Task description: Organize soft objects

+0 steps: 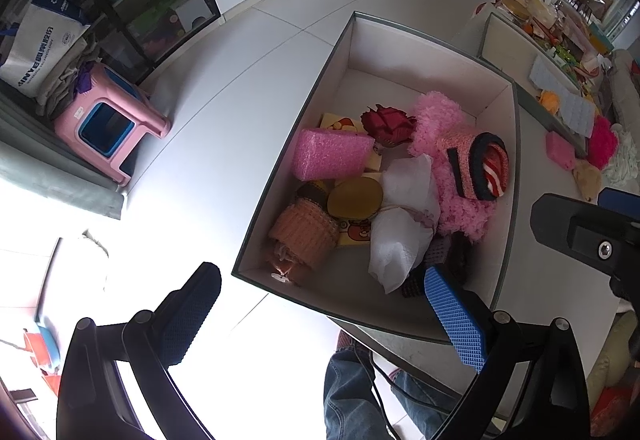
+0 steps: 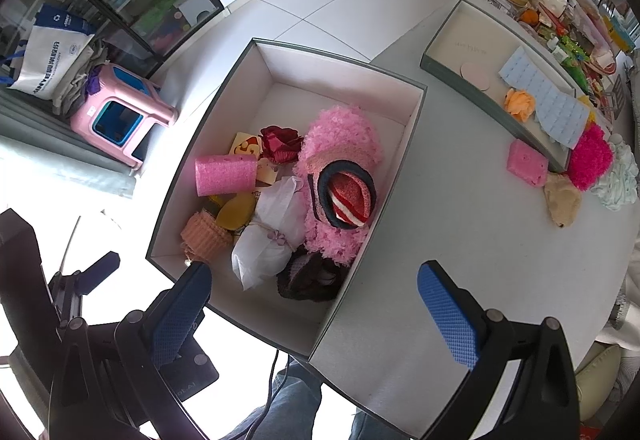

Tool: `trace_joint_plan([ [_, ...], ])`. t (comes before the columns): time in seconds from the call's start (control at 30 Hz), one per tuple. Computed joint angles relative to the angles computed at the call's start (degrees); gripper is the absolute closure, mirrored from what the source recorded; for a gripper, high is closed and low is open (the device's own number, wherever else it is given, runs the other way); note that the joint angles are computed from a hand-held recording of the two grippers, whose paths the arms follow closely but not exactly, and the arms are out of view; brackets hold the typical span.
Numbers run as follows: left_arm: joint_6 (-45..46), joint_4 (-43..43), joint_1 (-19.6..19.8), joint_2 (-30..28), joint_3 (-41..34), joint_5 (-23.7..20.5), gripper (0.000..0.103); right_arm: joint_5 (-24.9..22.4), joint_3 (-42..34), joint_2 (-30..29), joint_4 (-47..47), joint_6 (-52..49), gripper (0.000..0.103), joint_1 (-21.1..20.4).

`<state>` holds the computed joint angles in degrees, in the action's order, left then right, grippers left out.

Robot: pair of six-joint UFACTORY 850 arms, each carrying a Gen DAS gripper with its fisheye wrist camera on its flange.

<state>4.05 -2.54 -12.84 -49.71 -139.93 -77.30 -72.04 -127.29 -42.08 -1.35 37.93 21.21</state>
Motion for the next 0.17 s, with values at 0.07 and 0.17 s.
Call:
trace_joint_plan([
  [0.07,-0.40,-0.25,0.16,1.24,1.98,1.78,0.001,0.04,-0.02,-0.03,-0.08,0.15,0.000,0.11],
  [0.17,0.28,-1.20,0.40,1.71,2.55,2.42,0.001,0.01,-0.04,-0.04,0.00,0.02,0.000,0.09],
])
